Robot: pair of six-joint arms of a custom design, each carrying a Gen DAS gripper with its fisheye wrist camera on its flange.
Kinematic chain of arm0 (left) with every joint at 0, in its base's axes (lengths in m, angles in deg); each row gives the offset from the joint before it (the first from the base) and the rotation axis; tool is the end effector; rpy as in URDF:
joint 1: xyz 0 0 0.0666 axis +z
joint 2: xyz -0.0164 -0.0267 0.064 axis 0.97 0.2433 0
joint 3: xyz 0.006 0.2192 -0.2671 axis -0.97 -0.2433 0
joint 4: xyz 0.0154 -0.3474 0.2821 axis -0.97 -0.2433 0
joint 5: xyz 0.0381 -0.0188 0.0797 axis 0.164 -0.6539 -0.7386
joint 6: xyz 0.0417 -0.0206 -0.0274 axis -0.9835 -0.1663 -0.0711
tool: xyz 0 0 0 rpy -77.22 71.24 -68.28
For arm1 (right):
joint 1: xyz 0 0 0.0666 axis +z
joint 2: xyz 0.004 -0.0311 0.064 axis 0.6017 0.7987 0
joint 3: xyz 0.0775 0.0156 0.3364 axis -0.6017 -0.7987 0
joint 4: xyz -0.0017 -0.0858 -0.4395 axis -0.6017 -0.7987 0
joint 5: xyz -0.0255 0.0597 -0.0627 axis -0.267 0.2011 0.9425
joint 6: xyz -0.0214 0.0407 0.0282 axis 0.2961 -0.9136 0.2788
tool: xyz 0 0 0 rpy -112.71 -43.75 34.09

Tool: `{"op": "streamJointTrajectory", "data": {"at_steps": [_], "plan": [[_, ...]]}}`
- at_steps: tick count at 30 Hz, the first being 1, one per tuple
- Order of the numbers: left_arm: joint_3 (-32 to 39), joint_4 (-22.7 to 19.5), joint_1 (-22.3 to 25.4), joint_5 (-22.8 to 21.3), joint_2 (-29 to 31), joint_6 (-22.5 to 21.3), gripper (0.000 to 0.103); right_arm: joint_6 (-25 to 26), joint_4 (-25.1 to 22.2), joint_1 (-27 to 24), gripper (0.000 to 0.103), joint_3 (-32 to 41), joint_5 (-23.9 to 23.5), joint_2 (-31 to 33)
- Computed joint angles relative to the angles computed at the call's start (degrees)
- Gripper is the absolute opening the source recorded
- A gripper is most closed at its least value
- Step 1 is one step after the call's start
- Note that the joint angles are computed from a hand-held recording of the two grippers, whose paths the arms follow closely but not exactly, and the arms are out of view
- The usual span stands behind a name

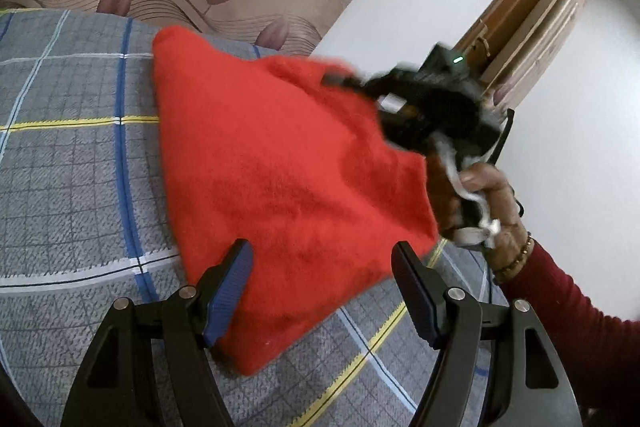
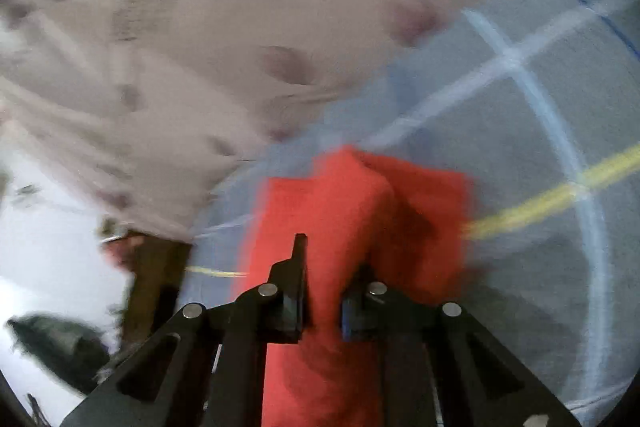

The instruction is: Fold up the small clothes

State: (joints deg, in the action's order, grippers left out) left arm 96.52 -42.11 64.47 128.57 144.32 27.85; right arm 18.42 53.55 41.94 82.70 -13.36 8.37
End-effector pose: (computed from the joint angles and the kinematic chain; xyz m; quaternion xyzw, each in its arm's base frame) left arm 0.5266 -0.1327 0.3344 0.1936 0.8514 -0.3956 0.2847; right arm 0.6378 0.0807 0.3323 0.0358 0.8264 0.4823 0.2885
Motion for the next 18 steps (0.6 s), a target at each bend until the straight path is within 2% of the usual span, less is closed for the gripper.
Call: {"op": "streamJointTrajectory", "data": {"at_steps": [2,3,4,5,7,8,12,14,16,18], "plan": [[-0.19,-0.03,0.02,-0.09,-0.17,-0.11,0.072,-5.7,12.04,-0.43,0.012,-3.2,-3.31,-2.17],[-0.23,-0.13,-0.05,-0.29,-0.24,-0.21,0.072,-7.92,15.64,-1.25,0.011,-3.4,-4.54,-1.85],[-0.25,-0.27,-0.09,-0.34,-0.27,-0.34,0.072,-9.01,16.36,-1.68,0.011,-3.15,-3.96,-0.91],[-0.28,-0.41,-0.08,-0.35,-0.31,-0.46,0.072,-8.99,14.2,-2.08,0.011,-1.91,-3.58,0.84],[-0.33,-0.54,-0.08,-0.41,-0.39,-0.51,0.072,-5.06,4.91,-2.46,0.011,1.4,-2.65,4.7],[-0.11,-0.53,-0.12,-0.44,-0.18,-0.42,0.072,-4.07,2.62,-2.4,0.011,2.0,-2.71,5.82],[0.62,-0.75,-0.35,-0.53,0.39,-0.29,0.072,-7.63,7.22,-2.82,0.014,-0.02,-4.53,6.28],[0.84,-0.88,-0.36,-0.64,0.61,-0.45,0.072,-7.67,7.3,-2.87,0.017,-0.05,-4.36,6.32],[0.76,-0.83,-0.34,-0.63,0.54,-0.44,0.072,-9.98,10.32,-3.3,0.024,-2.04,-5.22,5.25],[0.68,-0.63,-0.42,-0.83,0.55,-0.4,0.072,-11.69,12.91,-3.84,0.04,-5.55,-4.37,2.24]]}}
